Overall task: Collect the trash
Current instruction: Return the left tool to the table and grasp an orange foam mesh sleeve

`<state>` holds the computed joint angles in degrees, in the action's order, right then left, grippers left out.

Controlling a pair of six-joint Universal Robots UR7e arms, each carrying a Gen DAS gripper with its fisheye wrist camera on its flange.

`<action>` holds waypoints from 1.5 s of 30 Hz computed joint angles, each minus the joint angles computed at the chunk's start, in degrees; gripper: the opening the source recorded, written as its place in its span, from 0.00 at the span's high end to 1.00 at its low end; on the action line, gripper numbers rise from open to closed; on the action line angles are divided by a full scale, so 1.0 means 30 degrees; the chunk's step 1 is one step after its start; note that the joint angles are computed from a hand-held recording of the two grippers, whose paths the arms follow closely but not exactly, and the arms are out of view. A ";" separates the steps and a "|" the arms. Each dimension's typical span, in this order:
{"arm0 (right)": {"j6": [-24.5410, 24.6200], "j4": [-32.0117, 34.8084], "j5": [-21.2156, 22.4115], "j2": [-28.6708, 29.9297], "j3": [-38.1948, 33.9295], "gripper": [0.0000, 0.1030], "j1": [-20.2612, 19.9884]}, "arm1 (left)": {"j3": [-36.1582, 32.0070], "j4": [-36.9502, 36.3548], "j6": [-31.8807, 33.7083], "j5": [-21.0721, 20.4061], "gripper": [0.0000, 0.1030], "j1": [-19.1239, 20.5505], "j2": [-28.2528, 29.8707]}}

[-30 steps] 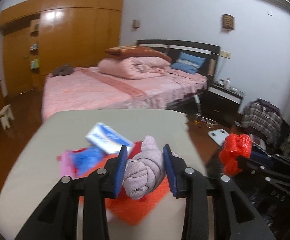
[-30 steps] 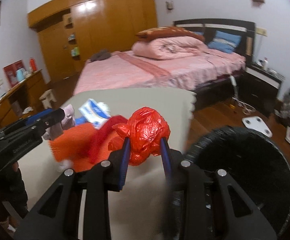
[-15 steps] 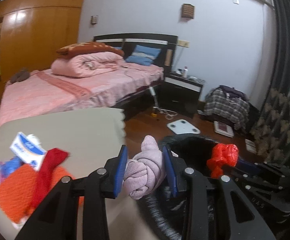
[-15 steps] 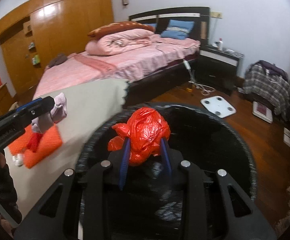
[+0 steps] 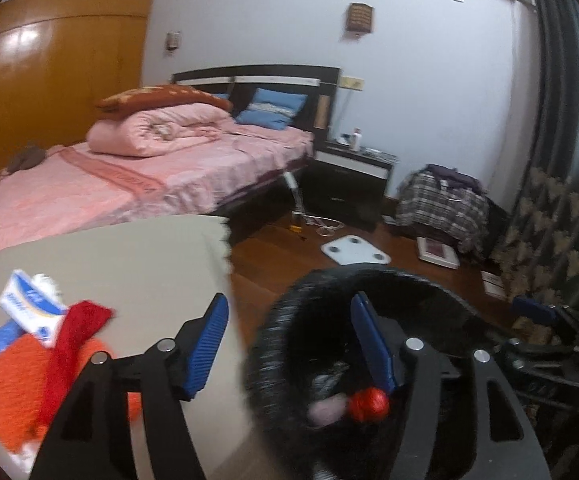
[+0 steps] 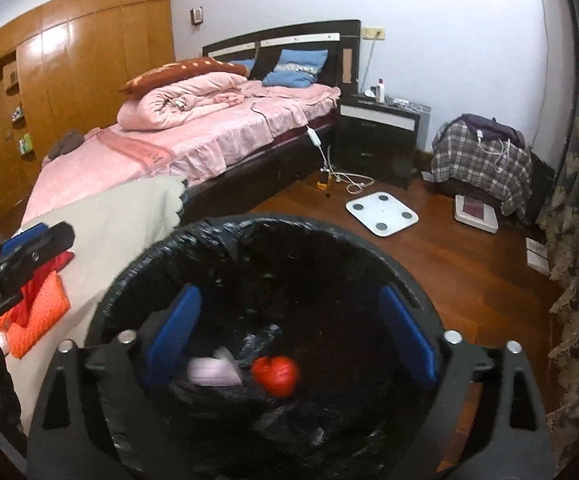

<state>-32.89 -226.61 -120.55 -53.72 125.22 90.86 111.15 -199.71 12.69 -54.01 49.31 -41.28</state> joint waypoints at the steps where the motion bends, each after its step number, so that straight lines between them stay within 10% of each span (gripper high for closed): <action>1: 0.0180 0.0422 -0.0160 0.0182 -0.0325 0.11 0.0385 | 0.0265 -0.0343 0.0096 0.0490 0.38 0.0026 -0.0184; 16: 0.0253 0.3298 0.2101 0.4296 -0.3492 0.10 0.3693 | 0.3205 -0.4411 0.2067 0.6886 0.37 0.2061 -0.3495; 33: 0.0126 0.5090 0.1320 0.7089 -0.6388 0.10 0.4307 | 0.2772 -0.1768 0.0702 0.5480 0.38 0.4162 -0.3640; 45: 0.0135 0.5345 0.1346 0.7141 -0.6693 0.10 0.4211 | 0.3339 -0.1457 0.0424 0.4386 0.79 0.3980 -0.3995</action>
